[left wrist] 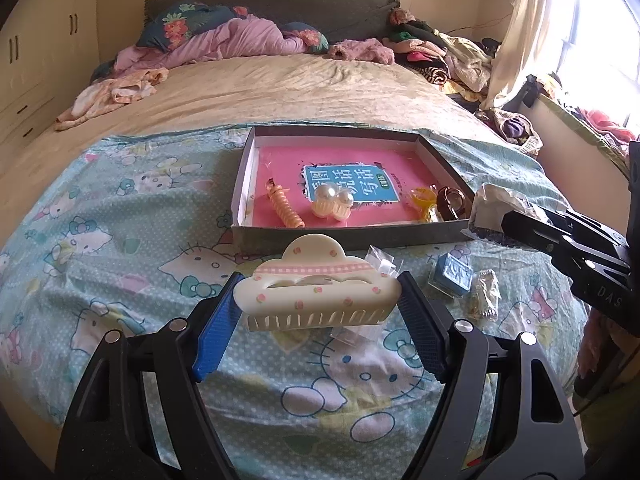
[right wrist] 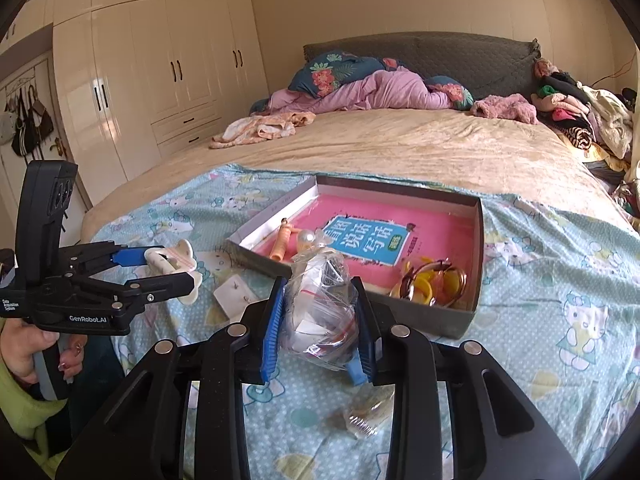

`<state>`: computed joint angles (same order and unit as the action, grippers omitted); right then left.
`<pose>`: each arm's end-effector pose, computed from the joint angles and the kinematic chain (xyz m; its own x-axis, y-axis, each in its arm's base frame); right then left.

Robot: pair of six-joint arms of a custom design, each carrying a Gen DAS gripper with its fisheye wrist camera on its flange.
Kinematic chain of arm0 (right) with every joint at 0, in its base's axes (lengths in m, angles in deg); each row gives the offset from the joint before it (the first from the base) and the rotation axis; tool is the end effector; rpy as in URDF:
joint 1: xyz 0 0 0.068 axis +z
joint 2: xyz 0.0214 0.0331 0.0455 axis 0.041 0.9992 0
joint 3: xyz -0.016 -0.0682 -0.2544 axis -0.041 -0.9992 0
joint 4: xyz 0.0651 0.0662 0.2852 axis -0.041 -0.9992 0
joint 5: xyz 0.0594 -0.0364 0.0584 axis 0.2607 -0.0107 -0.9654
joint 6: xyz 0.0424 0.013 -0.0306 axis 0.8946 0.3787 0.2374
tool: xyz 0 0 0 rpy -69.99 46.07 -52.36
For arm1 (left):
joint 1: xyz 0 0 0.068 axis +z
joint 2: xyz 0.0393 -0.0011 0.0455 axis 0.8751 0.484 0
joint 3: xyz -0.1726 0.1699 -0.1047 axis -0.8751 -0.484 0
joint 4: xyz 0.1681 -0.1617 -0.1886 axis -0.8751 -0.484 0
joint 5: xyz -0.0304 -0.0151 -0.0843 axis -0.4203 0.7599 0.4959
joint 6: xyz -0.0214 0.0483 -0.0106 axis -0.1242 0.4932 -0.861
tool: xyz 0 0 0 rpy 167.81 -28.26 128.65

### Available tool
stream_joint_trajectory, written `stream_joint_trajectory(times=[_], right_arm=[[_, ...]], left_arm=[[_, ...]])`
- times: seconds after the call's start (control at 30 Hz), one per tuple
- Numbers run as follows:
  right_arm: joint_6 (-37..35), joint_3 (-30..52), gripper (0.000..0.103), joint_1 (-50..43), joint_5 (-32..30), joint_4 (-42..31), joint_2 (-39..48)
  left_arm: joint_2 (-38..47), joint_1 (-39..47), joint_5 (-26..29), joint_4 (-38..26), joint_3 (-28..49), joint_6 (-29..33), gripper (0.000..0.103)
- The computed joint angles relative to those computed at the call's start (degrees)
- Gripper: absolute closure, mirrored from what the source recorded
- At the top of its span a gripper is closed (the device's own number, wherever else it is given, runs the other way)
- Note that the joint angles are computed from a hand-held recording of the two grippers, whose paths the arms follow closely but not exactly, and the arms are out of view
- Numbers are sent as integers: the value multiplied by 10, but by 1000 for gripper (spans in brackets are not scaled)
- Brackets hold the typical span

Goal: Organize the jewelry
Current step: 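Carry the bag and claw clip into the pink-lined box and open both tools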

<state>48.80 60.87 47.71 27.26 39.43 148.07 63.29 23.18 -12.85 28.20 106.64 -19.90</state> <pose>0.1957 0.1958 0.2290 -0.5233 -0.2090 -0.8261 -0.5793 0.7983 0.1650 0.1538 -0.1040 0.2098 -0.7045 -0.0192 -0.7094 0.0644 0.9938 -0.0908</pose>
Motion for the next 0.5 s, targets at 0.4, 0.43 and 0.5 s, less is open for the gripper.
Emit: stream_joint_trajectory(times=[0.4, 0.43, 0.5], right_arm=[[-21, 27, 73, -36, -15, 17, 17], [-22, 29, 73, -39, -16, 19, 19], [-25, 34, 73, -44, -19, 22, 25]], left_arm=[[66, 22, 12, 44, 43, 40, 35], [72, 24, 13, 48, 47, 44, 35], [83, 32, 17, 56, 53, 52, 35]])
